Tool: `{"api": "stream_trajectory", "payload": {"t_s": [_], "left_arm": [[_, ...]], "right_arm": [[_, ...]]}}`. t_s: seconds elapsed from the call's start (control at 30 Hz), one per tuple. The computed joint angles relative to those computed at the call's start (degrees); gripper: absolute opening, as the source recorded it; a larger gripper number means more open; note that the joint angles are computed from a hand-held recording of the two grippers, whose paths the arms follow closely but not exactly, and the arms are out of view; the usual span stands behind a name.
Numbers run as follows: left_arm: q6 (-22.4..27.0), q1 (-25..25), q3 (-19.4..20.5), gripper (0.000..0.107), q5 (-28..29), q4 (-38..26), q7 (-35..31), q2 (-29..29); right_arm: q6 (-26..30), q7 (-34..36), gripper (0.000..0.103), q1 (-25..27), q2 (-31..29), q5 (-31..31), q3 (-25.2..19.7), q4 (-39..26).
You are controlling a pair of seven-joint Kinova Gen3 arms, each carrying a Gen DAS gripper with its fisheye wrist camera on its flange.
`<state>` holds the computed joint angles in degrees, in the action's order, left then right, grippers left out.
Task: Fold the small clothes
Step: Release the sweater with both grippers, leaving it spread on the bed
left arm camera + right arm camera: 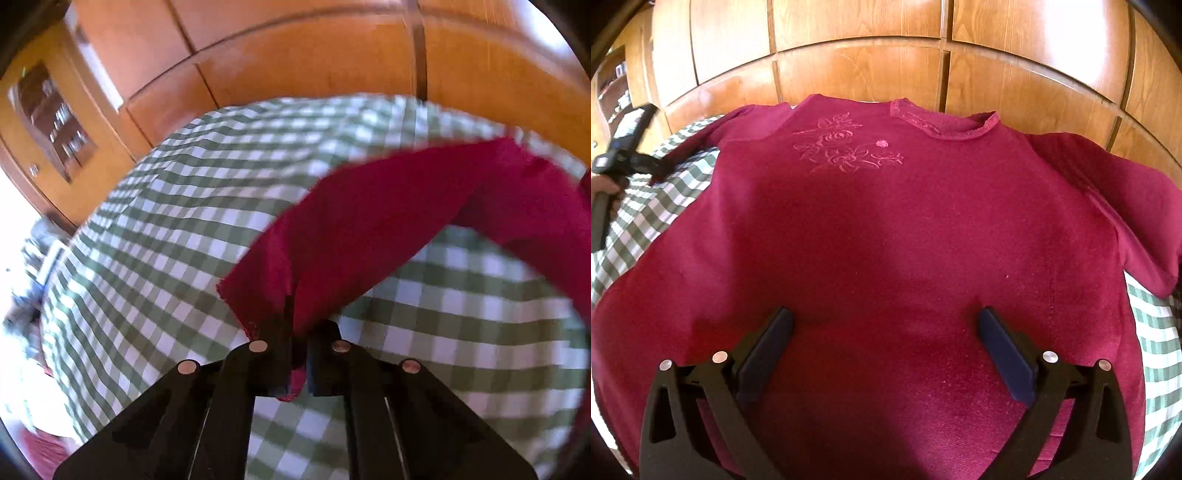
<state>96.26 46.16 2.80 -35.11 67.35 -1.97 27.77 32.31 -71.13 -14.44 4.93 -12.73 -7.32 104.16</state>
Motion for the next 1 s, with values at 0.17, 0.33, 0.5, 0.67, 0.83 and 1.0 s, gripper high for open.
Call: {"api": "stream_trajectory", "payload": {"t_s": [0.17,0.33,0.5,0.67,0.83,1.0], "left_arm": [[-7.24,7.96,-3.15,0.004,-1.50,8.49,11.65,-13.27],[-9.48,10.46,0.07,0.004,-7.15,14.77,23.30,-25.15],[-9.62,-2.58,5.44,0.004,-1.09,17.07,23.31,-27.41],[-13.64,-15.20,3.97,0.015,9.66,19.37,16.42,-23.84],[-3.96,-13.49,3.67,0.061,5.36,14.34,19.40,-19.06],[1.37,-13.58,7.22,0.061,2.88,17.88,23.36,-21.30]], "right_arm": [[-0.11,0.06,0.099,-0.01,0.18,0.04,0.02,-0.06],[-0.28,-0.54,0.099,-0.26,0.18,0.60,-0.02,0.01],[-0.50,-1.67,0.099,-0.74,0.17,1.76,-0.04,0.06],[-0.66,-2.09,0.099,-0.91,0.26,2.30,-0.11,0.08],[-0.66,-1.81,0.099,-0.75,0.36,2.04,-0.15,0.02],[-0.62,-1.61,0.099,-0.67,0.38,1.75,-0.17,0.00]]}}
